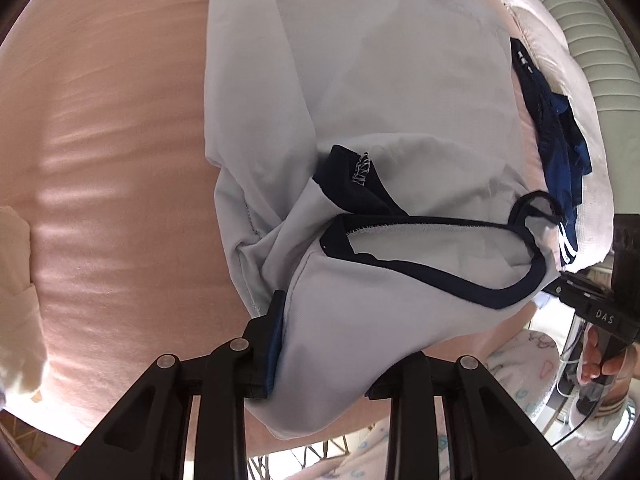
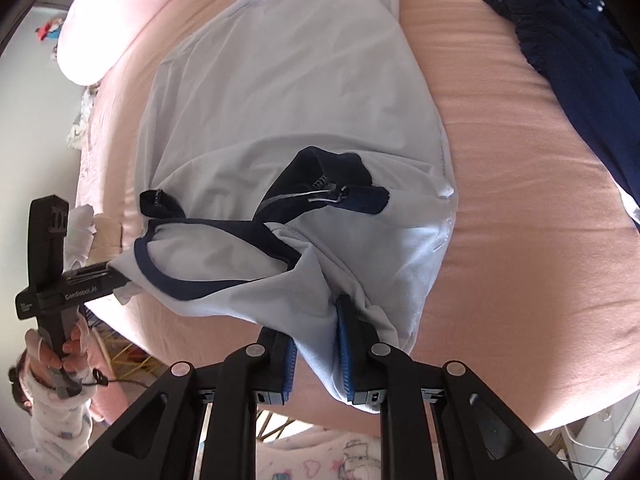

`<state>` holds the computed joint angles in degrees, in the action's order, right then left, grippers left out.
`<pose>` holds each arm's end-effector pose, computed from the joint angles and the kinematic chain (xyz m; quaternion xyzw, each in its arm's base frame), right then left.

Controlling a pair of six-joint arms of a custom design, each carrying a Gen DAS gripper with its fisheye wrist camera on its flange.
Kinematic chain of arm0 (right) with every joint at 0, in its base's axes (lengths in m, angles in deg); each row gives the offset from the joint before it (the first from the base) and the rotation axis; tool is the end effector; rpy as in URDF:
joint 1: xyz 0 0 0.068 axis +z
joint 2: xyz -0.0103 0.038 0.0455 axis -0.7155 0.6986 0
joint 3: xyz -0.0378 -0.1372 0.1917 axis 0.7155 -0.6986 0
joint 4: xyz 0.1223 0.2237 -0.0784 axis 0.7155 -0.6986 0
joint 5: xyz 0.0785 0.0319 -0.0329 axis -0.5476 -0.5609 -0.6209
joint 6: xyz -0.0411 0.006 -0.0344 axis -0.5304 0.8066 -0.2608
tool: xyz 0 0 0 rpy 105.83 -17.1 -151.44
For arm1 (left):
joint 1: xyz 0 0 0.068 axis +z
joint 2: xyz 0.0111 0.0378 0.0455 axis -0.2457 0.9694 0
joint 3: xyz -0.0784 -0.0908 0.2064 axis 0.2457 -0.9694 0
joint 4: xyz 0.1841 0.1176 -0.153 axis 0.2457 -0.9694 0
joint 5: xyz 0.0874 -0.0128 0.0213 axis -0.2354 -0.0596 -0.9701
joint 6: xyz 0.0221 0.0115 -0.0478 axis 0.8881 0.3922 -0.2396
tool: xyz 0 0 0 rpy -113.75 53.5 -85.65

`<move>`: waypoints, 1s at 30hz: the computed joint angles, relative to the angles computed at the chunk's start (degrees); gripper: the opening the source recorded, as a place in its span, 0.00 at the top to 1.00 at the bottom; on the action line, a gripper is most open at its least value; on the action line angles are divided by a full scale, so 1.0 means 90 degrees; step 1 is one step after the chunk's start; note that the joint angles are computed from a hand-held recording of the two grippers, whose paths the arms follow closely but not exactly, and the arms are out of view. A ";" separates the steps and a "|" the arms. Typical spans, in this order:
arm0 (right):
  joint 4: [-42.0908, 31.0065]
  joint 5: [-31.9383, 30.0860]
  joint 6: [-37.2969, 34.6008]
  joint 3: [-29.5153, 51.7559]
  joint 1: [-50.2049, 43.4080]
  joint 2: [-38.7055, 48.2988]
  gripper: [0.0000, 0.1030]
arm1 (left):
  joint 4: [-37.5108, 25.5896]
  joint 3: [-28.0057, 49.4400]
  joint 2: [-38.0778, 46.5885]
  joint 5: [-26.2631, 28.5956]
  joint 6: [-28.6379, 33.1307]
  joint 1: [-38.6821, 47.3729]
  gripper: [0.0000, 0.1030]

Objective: Fold clothes
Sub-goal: 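Lift the hem with both grippers and fold it over the shirt, then lower the held hem onto the shirt body and open both grippers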

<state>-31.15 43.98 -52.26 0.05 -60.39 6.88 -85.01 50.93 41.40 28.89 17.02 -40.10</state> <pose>0.1534 -0.0237 0.1059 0.1699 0.9582 0.2290 0.0219 0.2768 -0.1475 0.1093 -0.0563 -0.9838 0.1584 0.0617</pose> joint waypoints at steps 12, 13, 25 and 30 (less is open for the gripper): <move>-0.0645 -0.0088 -0.0207 0.1143 -0.0147 0.0973 0.84 | -0.1280 0.1643 0.0900 0.0054 0.0939 0.0259 0.74; -0.0702 -0.0040 -0.0238 0.1219 -0.0146 0.1029 0.84 | -0.1364 0.1793 0.1017 0.0045 0.1015 0.0266 0.74; -0.2007 0.0140 -0.1378 0.2140 -0.1220 0.1112 0.84 | -0.1354 0.2038 0.1262 0.0220 0.1354 0.0637 0.74; -0.2049 0.0116 -0.1591 0.2441 -0.1369 0.1142 0.84 | -0.0788 0.0599 0.0255 0.0329 0.1009 0.0554 0.74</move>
<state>-49.59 45.02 -66.58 22.02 -72.71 17.15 -92.10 56.32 43.70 31.85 26.10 -35.12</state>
